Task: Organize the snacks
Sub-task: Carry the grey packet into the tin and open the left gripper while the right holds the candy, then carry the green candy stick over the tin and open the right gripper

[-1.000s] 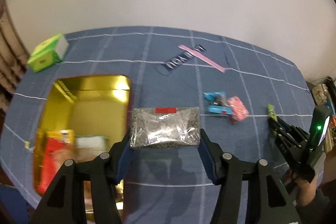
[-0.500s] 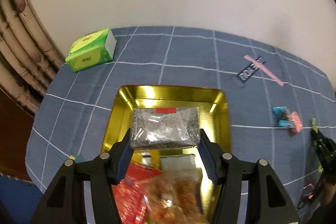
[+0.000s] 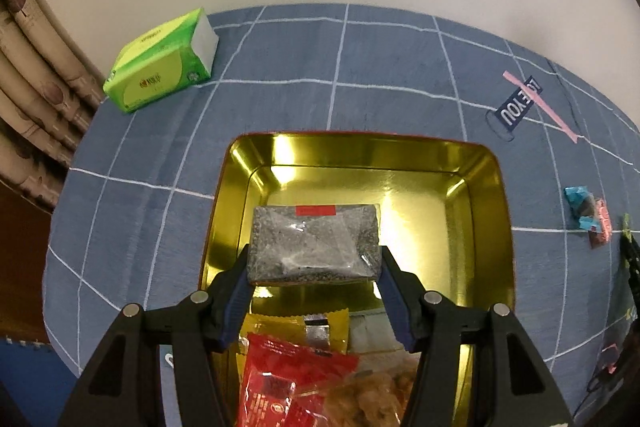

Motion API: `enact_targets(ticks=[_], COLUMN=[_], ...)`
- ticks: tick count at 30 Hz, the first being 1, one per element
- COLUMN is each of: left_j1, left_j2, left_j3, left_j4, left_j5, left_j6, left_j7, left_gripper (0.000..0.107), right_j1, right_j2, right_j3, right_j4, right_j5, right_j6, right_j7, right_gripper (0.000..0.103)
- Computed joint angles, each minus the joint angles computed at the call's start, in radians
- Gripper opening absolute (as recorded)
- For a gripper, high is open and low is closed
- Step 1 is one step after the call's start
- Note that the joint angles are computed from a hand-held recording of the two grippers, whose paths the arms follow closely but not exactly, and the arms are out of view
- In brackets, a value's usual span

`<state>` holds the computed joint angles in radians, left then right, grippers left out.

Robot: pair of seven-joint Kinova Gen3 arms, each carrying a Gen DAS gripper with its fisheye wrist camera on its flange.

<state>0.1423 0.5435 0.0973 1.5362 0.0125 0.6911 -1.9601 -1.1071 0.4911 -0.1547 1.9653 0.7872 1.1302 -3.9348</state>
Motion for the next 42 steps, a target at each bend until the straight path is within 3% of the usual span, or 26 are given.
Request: enact_targets(ticks=[26,42], left_j1=[0.004,-0.078], left_j2=[0.039,-0.071], left_j3=[-0.009,0.047], left_j4=[0.0,0.119], left_j5=[-0.028,0.057], left_j6=[0.009,-0.131], left_j7=[-0.011,-0.136], left_gripper=[0.06,0.065], right_j1=[0.021,-0.007], right_j2=[-0.004,-0.009], right_j3=[0.003,-0.002], right_j4=[-0.034,-0.117], right_j5=[-0.049,-0.071], right_j6=[0.016,0.126], right_j7=[0.024,0.045], right_gripper=[0.016,0.015])
